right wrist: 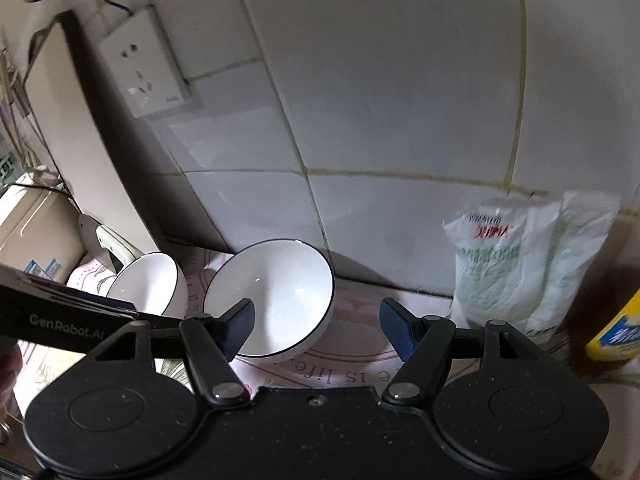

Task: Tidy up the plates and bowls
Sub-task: 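Close both tools together on that bowl's rim, then lift the gripped bowl with both tools and carry it away from the wall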

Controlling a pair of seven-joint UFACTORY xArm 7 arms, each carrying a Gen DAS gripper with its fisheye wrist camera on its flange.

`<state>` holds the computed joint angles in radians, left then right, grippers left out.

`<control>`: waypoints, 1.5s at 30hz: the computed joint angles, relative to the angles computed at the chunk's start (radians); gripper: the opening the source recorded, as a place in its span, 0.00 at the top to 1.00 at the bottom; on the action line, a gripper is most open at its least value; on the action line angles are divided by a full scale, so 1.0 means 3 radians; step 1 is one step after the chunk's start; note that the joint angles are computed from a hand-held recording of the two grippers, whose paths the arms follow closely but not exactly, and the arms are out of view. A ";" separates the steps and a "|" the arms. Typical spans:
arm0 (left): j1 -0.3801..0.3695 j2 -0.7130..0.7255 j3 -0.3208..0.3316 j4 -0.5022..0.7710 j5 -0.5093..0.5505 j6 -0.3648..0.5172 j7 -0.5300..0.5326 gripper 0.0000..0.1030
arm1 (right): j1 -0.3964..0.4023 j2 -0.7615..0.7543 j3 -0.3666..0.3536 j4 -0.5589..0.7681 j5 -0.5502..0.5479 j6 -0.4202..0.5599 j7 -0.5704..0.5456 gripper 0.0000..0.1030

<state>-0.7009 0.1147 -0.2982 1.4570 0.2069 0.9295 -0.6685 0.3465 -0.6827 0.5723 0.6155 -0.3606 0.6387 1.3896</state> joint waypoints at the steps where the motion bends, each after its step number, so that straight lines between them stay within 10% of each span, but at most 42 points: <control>1: -0.0005 0.0021 0.0000 -0.0001 0.0012 -0.0015 -0.0020 0.52 | 0.0010 0.0013 -0.0045 -0.0044 0.0032 -0.0071 0.0011 0.30; 17: -0.0097 0.0309 0.0084 0.0113 0.0097 -0.0032 -0.0338 0.72 | 0.0031 0.0536 -0.0366 -0.0120 0.0358 -0.0584 -0.0069 0.52; 24: -0.0098 0.0376 0.0110 0.0184 0.0023 -0.0035 -0.0320 0.84 | 0.0043 0.0705 -0.0394 -0.0075 0.0415 -0.0631 0.0092 0.77; 45: -0.0142 0.0313 0.0092 0.0040 0.0333 -0.0170 -0.0386 0.84 | 0.0054 0.0874 -0.0426 -0.0060 0.0265 -0.0647 0.0350 0.89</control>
<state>-0.7434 0.2086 -0.2707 1.4692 0.3067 0.8784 -0.7842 0.3625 -0.4204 0.4444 0.5976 -0.2811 0.4445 1.4946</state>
